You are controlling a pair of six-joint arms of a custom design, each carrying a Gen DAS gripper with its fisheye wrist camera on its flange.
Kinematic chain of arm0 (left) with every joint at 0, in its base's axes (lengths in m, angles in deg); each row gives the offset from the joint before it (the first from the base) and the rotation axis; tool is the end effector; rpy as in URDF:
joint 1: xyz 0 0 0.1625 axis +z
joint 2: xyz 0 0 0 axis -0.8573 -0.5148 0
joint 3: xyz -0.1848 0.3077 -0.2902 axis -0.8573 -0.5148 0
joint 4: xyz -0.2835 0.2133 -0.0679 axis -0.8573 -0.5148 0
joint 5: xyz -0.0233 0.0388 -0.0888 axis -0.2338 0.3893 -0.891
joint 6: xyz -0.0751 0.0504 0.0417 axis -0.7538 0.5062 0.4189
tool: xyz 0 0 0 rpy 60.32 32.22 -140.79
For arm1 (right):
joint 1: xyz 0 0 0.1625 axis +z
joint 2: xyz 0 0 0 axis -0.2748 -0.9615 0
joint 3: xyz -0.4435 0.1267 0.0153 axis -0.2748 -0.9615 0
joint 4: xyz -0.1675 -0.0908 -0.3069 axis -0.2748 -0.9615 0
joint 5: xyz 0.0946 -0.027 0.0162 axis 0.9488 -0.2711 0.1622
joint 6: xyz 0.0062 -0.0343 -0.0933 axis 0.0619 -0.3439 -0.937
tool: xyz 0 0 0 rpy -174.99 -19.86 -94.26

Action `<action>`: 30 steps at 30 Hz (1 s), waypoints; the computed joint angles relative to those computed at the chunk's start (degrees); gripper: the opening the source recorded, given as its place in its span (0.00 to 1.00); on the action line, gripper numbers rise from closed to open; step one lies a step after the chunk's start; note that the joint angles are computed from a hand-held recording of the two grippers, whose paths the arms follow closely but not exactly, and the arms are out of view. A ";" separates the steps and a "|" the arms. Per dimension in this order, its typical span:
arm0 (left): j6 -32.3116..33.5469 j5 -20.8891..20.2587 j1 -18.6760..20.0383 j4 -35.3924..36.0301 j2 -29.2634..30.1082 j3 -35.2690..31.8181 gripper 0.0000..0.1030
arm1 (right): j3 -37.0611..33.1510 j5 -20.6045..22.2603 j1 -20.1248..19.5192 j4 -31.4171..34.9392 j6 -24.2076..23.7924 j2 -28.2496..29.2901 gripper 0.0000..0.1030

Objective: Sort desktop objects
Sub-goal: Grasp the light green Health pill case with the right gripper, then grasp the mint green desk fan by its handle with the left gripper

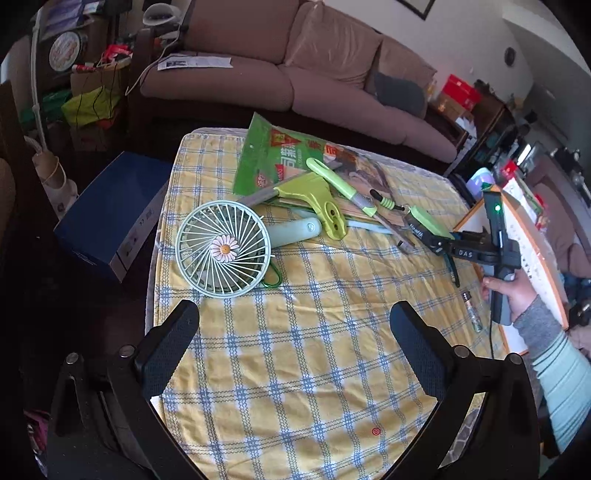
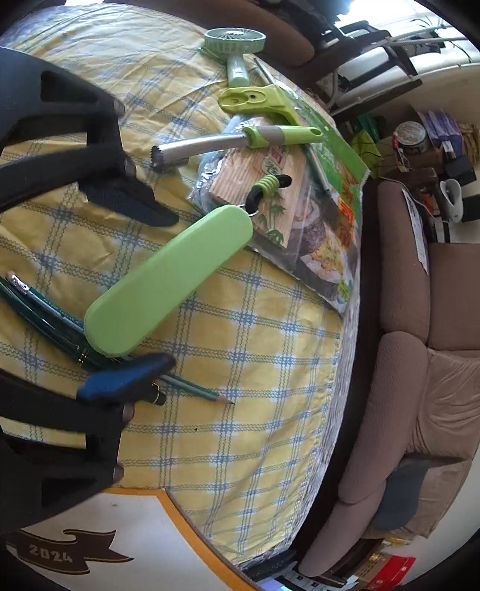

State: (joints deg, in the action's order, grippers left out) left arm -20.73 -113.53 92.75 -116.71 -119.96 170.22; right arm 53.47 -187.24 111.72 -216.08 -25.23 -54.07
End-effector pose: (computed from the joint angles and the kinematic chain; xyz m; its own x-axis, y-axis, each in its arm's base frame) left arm -0.1655 -0.3536 0.2564 -0.8977 0.0082 -0.4405 0.2700 0.8002 -0.5355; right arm 0.1430 -0.5157 0.2055 -0.6537 -0.4775 0.5871 -0.6504 0.7512 -0.1132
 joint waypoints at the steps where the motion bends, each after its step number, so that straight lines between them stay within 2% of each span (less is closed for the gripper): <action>1: -0.04 -0.16 -0.04 -0.39 -0.56 0.18 1.00 | 0.44 -0.14 0.18 -0.18 -0.86 0.06 0.34; 3: -0.28 -0.03 -0.26 -1.05 -1.42 0.51 1.00 | 1.44 -1.56 0.92 -2.39 -1.69 0.52 0.27; 4: -0.40 0.13 -0.41 -1.12 -1.61 0.61 1.00 | 1.97 -0.57 0.93 -1.95 -1.29 -0.09 0.26; 10: -1.01 0.68 -0.23 0.17 0.09 0.19 1.00 | 5.88 2.04 2.41 2.26 4.40 -4.93 0.25; 12: -1.09 3.47 -0.45 2.18 1.33 -0.15 1.00 | 8.45 4.49 2.65 3.96 6.73 -7.76 0.25; 14: -0.77 8.15 0.09 6.05 3.66 -1.20 1.00 | 11.78 5.91 3.13 4.09 8.75 -10.09 0.25; 16: 0.53 11.45 1.95 8.22 6.52 -2.42 1.00 | 15.45 7.63 3.19 3.50 10.93 -12.11 0.25; 18: 2.26 12.20 4.51 6.12 8.74 -3.34 1.00 | 18.98 9.67 2.96 2.13 12.68 -13.48 0.25; 20: 5.33 11.84 6.67 1.25 10.60 -3.74 1.00 | 22.06 8.99 4.08 -1.08 12.93 -13.28 0.26; 24: 8.88 14.79 9.09 0.55 14.48 -6.25 1.00 | 26.60 8.97 4.76 -7.98 13.50 -11.95 0.25; 26: 10.50 14.25 10.69 -0.97 16.00 -7.12 1.00 | 26.87 6.26 5.99 -10.11 13.06 -10.10 0.26; 29: 10.73 13.43 12.50 0.12 17.92 -8.69 1.00 | 26.78 3.07 7.55 -14.43 11.61 -6.52 0.33; 30: 11.05 13.48 12.90 -0.23 18.48 -8.93 1.00 | 26.65 3.11 7.75 -15.14 11.36 -5.74 0.44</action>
